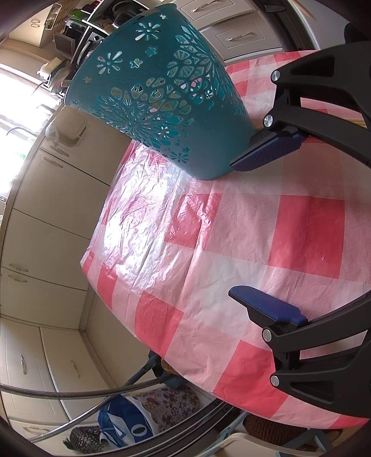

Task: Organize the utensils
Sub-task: 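Lift the chopstick with the right tool over the teal basket, then open the right tool to drop the chopstick into the basket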

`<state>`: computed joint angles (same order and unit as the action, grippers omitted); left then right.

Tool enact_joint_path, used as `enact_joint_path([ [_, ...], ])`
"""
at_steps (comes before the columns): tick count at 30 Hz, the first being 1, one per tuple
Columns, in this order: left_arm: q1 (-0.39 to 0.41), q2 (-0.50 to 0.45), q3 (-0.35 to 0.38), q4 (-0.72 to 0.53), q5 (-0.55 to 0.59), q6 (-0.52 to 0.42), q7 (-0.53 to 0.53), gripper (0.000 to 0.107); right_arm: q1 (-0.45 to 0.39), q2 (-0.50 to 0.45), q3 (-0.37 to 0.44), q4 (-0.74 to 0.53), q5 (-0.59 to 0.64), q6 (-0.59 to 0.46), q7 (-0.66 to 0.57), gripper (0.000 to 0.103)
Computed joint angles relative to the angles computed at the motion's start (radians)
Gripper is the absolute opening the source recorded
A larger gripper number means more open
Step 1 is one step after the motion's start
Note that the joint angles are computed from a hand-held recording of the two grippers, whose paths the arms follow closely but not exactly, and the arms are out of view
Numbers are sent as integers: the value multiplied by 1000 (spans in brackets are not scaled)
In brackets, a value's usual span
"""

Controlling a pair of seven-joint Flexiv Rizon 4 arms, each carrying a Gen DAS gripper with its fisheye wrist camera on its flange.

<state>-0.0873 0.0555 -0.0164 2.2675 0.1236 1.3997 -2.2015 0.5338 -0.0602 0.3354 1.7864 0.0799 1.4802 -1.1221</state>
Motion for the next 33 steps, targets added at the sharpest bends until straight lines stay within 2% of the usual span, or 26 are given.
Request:
enact_joint_path([
  [5, -2, -3, -1, 0, -6, 6, 2, 79, 24, -50, -49, -115, -163, -12, 50, 6],
  [9, -4, -7, 0, 2, -13, 15, 5, 79, 69, -108, -141, -175, -383, 8, 204, 6],
  [12, -5, -7, 2, 6, -22, 20, 14, 79, 98, -155, -205, -205, -544, -24, 311, 6],
  [17, -6, -8, 3, 10, -31, 26, 22, 79, 77, -253, -153, -273, -520, -192, 265, 6],
  [19, -6, -7, 3, 11, -32, 28, 24, 79, 73, -273, -140, -275, -486, -223, 260, 6],
  [23, -6, -8, 3, 12, -36, 31, 27, 79, 87, -259, -158, -205, -493, -188, 314, 8],
  [27, -6, -10, 2, 12, -38, 33, 26, 79, 120, -209, -198, -104, -585, -131, 418, 26],
  [31, -10, -10, 4, 20, -56, 46, 40, 79, 129, -152, -211, 17, -688, -78, 561, 35],
  [33, -13, -9, 7, 28, -72, 56, 53, 79, 121, -128, -193, 72, -715, -84, 611, 38],
])
